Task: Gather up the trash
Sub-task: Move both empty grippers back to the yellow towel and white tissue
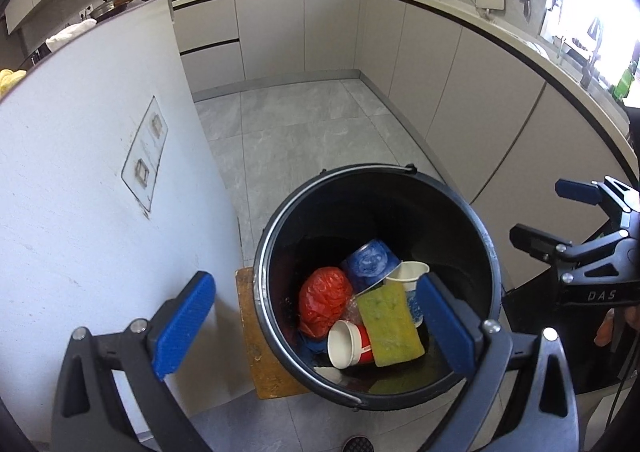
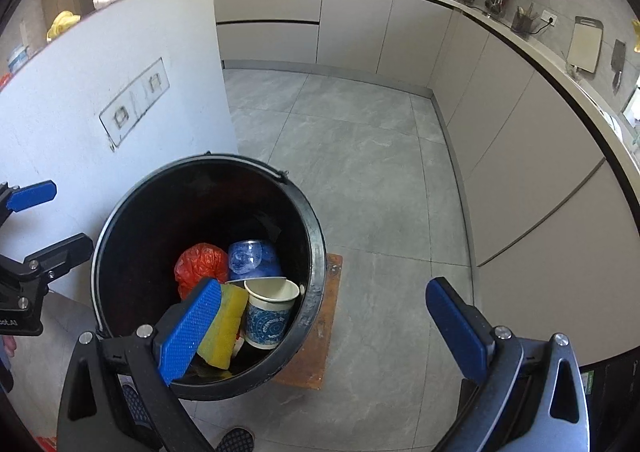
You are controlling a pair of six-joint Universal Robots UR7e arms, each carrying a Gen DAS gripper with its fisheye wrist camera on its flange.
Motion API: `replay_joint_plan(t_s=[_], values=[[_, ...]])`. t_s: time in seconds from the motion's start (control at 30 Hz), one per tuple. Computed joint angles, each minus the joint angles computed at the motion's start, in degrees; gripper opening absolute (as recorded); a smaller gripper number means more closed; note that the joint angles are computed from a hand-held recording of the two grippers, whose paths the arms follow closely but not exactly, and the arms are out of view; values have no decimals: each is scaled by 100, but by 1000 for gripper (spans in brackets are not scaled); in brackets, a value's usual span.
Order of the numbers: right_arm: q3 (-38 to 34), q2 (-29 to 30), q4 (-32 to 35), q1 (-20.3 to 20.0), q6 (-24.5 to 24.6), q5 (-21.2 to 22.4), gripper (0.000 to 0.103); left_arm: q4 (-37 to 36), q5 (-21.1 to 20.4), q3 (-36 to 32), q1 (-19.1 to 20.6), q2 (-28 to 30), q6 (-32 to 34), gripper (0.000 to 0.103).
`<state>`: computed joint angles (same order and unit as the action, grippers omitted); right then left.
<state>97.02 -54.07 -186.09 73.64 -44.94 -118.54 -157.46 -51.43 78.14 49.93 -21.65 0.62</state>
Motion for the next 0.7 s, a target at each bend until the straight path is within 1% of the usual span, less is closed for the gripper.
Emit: replay_joint_plan(t_s=[0.13, 0.3, 0.47, 0.57, 0.7], values=[[95, -84, -126, 69, 28, 10, 103, 68, 7, 0, -31, -43, 19, 101], [156, -126, -285, 203, -11, -138, 103, 109, 9, 40, -66, -139, -11, 101], [256, -262, -384, 327, 120, -197, 103, 69, 17, 124, -113, -293, 56, 101], [328, -356, -390, 445, 184, -229, 103, 29, 6, 210, -151, -439, 92, 101], [403, -423, -558, 649, 219, -325, 103, -170, -29, 356, -196, -676, 211, 101]])
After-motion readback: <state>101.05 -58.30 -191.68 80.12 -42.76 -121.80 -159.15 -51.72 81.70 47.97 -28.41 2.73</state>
